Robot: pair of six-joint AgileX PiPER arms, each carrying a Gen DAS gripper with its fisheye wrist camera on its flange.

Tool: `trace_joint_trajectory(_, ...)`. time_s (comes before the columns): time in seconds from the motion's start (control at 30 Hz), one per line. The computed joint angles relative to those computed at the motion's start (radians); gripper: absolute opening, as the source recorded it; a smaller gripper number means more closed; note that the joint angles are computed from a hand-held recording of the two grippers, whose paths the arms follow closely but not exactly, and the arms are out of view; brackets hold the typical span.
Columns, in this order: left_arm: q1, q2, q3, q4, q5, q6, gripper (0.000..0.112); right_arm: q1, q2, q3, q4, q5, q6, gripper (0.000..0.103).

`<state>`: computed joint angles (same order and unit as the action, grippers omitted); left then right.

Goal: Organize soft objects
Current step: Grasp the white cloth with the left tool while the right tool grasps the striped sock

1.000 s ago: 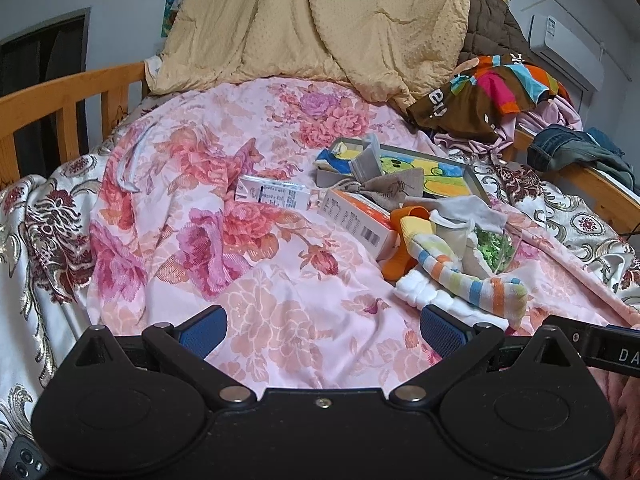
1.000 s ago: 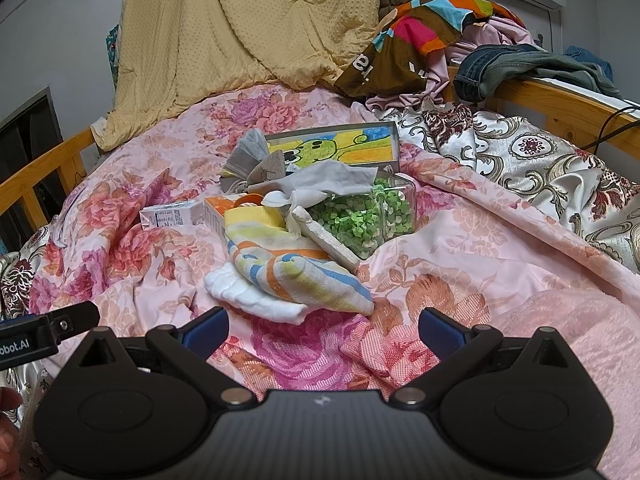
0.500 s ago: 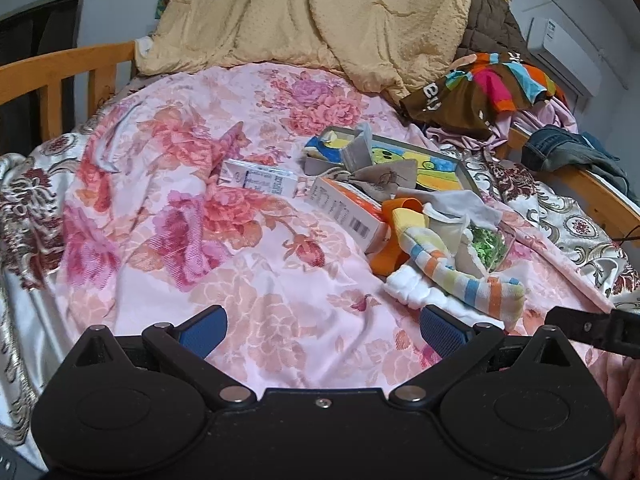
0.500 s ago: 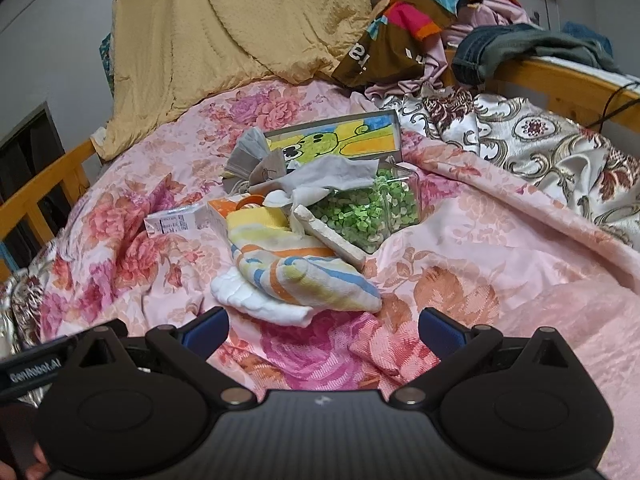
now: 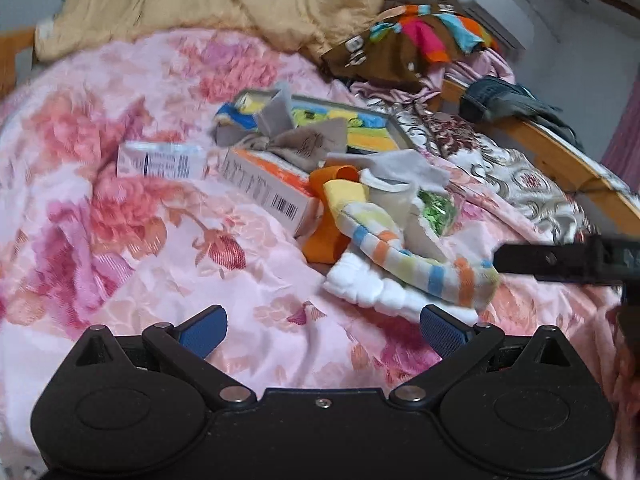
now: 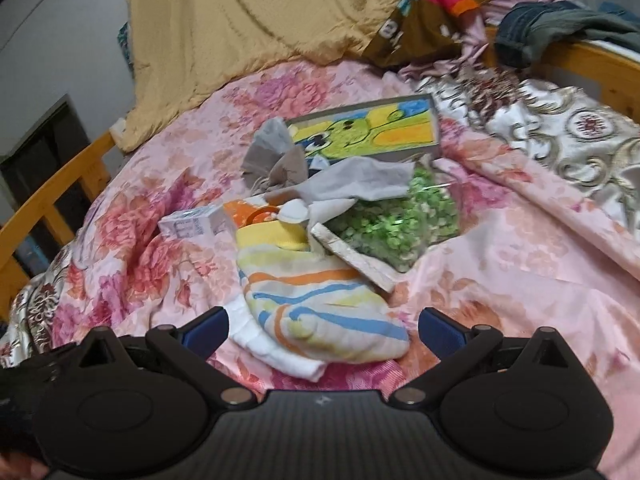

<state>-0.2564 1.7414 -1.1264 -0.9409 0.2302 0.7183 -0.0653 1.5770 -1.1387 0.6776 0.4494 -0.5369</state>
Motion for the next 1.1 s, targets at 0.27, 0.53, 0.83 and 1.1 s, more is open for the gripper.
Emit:
trace_joint_trajectory(0.27,0.086,0.154,-0.213,-0.129,0.222,0.058,0.101,-0.056,0.095,-0.086,0.07,0.127,-0.078,0.103)
trace_joint_trajectory(0.53,0.112,0.299,-0.415,-0.025,0.418,-0.011,0.097,-0.034,0.164,-0.157,-0.007,0.153,0.006,0.103)
trace_joint_trajectory(0.83,0.14,0.35,-0.431,-0.182,0.486,0.101,0.08,-0.032,0.243,-0.232,-0.054,0.186,0.132,0.096)
trace_joint_trajectory(1.1,0.145,0.372,-0.401,-0.28,0.516,0.17,0.063,-0.024,0.254,-0.238,-0.059,0.181,0.146,0.085)
